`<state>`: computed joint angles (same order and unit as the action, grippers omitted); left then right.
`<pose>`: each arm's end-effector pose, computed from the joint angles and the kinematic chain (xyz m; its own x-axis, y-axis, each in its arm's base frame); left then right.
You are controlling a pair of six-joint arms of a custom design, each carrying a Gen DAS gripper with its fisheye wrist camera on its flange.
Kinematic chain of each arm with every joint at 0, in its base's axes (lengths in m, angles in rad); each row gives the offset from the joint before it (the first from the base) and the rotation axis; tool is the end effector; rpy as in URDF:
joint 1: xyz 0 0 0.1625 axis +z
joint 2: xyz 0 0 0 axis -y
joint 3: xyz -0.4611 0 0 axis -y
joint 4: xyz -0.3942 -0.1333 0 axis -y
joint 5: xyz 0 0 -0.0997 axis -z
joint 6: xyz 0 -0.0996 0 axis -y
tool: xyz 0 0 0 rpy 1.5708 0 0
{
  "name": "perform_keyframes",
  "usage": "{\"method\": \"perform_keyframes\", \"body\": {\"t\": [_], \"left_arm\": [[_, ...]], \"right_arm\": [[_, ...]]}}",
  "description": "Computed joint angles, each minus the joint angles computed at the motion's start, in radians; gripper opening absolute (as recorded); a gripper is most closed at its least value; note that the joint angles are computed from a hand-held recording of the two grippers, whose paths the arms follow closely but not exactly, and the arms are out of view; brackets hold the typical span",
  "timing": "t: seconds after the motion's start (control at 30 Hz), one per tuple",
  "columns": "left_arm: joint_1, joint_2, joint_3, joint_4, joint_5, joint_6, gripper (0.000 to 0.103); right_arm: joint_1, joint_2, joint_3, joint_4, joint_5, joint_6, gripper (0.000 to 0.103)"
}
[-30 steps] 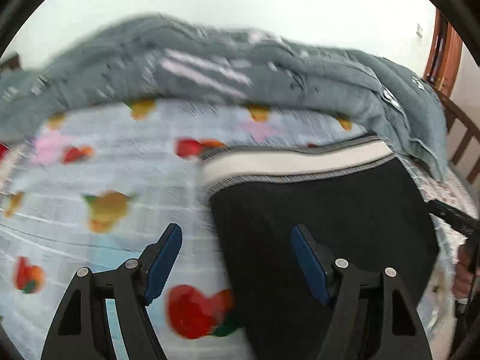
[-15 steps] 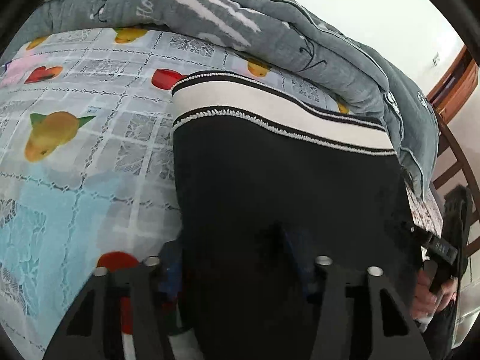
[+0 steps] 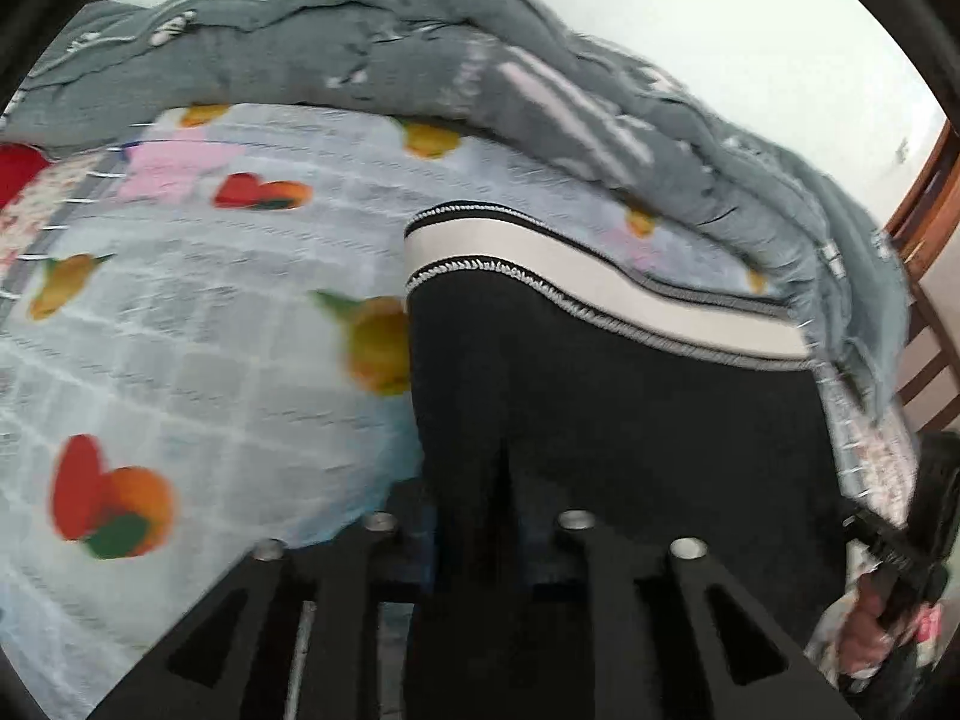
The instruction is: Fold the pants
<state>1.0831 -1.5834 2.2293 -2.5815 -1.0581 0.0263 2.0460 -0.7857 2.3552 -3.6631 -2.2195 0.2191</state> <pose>-0.0420 -0.4680 0.3408 -0.8400 0.2754 -0.4675 0.4600 0.8183 -0.3446 0.2720 -0.3689 0.0755 -0.9125 0.0734 0.4024 -0.2029 0.7729 -0.6012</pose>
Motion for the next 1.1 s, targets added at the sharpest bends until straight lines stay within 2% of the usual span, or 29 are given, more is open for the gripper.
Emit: {"method": "perform_keyframes", "body": {"t": [0.03,0.07,0.1,0.13,0.17,0.2,0.23,0.33,0.37,0.43,0.47,0.5,0.53,0.57,0.6,0.63,0.67,0.7,0.73,0.77,0.83,0.87,0.93,0.97,1.0,1.1], "left_arm": [[-0.007,-0.007,0.008,-0.003,0.039,0.012,0.032],[-0.016,-0.017,0.022,-0.016,0.073,0.028,0.036],[-0.025,-0.032,0.04,-0.037,0.1,0.057,0.044],[-0.028,-0.044,0.051,-0.052,0.108,0.075,0.049],[-0.028,-0.054,0.06,-0.062,0.104,0.084,0.057],[-0.022,-0.066,0.064,-0.065,0.086,0.089,0.058],[-0.015,-0.072,0.062,-0.055,0.067,0.091,0.058],[-0.021,-0.069,0.067,-0.073,0.062,0.088,0.058],[-0.022,-0.07,0.068,-0.077,0.057,0.079,0.058],[-0.013,-0.068,0.055,-0.062,0.007,0.046,0.058],[-0.006,-0.07,0.049,-0.05,-0.023,0.034,0.058],[-0.002,-0.074,0.048,-0.041,-0.044,0.024,0.058],[-0.005,-0.079,0.052,-0.04,-0.045,0.018,0.058],[-0.01,-0.083,0.057,-0.041,-0.036,0.017,0.058],[-0.02,-0.088,0.063,-0.041,-0.014,0.021,0.058],[-0.026,-0.093,0.068,-0.043,-0.001,0.025,0.058],[-0.031,-0.103,0.074,-0.049,0.006,0.041,0.058],[-0.032,-0.112,0.078,-0.057,-0.003,0.062,0.058],[-0.033,-0.114,0.078,-0.058,-0.01,0.071,0.058],[-0.037,-0.112,0.074,-0.059,-0.013,0.079,0.058],[-0.053,-0.096,0.068,-0.066,-0.003,0.083,0.058],[-0.066,-0.087,0.066,-0.07,0.006,0.078,0.058],[-0.092,-0.072,0.07,-0.099,0.005,0.079,0.058],[-0.109,-0.065,0.076,-0.119,0.016,0.082,0.058],[-0.125,-0.055,0.084,-0.144,0.029,0.091,0.058],[-0.168,-0.006,0.099,-0.226,0.069,0.133,0.059]], "right_arm": [[0.005,-0.003,-0.018,0.05,-0.017,0.028,0.067],[0.013,-0.01,-0.025,0.075,-0.033,0.037,0.067],[0.03,-0.013,-0.029,0.081,-0.068,0.043,0.066],[0.044,-0.018,-0.024,0.073,-0.105,0.04,0.066],[0.076,-0.015,-0.032,0.053,-0.185,0.023,0.066],[0.094,-0.015,-0.037,0.031,-0.229,0.001,0.066],[0.099,-0.02,-0.04,0.012,-0.241,-0.022,0.066],[0.082,-0.048,-0.081,0.02,-0.209,-0.052,0.066],[0.065,-0.046,-0.109,0.035,-0.177,-0.068,0.066],[0.04,-0.031,-0.159,0.084,-0.14,-0.088,0.066],[0.012,-0.021,-0.191,0.142,-0.093,-0.095,0.066],[-0.007,-0.017,-0.215,0.216,-0.067,-0.083,0.058],[-0.024,0.01,-0.239,0.251,-0.083,-0.077,0.044],[-0.021,0.029,-0.251,0.244,-0.112,-0.094,0.04],[-0.015,0.03,-0.24,0.195,-0.099,-0.15,0.024],[-0.008,0.001,-0.206,0.142,-0.044,-0.179,0.011],[-0.014,-0.044,-0.156,0.079,0.053,-0.187,0.011],[-0.018,-0.074,-0.118,0.025,0.115,-0.187,0.011],[-0.023,-0.084,-0.094,-0.021,0.135,-0.199,0.011],[-0.03,-0.089,-0.085,-0.026,0.112,-0.219,0.011],[-0.049,-0.055,-0.118,0.068,-0.002,-0.203,0.011],[-0.072,-0.043,-0.119,0.083,-0.01,-0.185,0.012],[-0.1,-0.051,-0.086,0.029,0.034,-0.16,0.019],[-0.092,-0.063,-0.085,0.043,0.016,-0.144,0.023],[-0.068,-0.072,-0.093,0.067,-0.042,-0.118,0.032],[-0.001,-0.043,-0.131,0.008,-0.158,-0.144,0.033]]}}
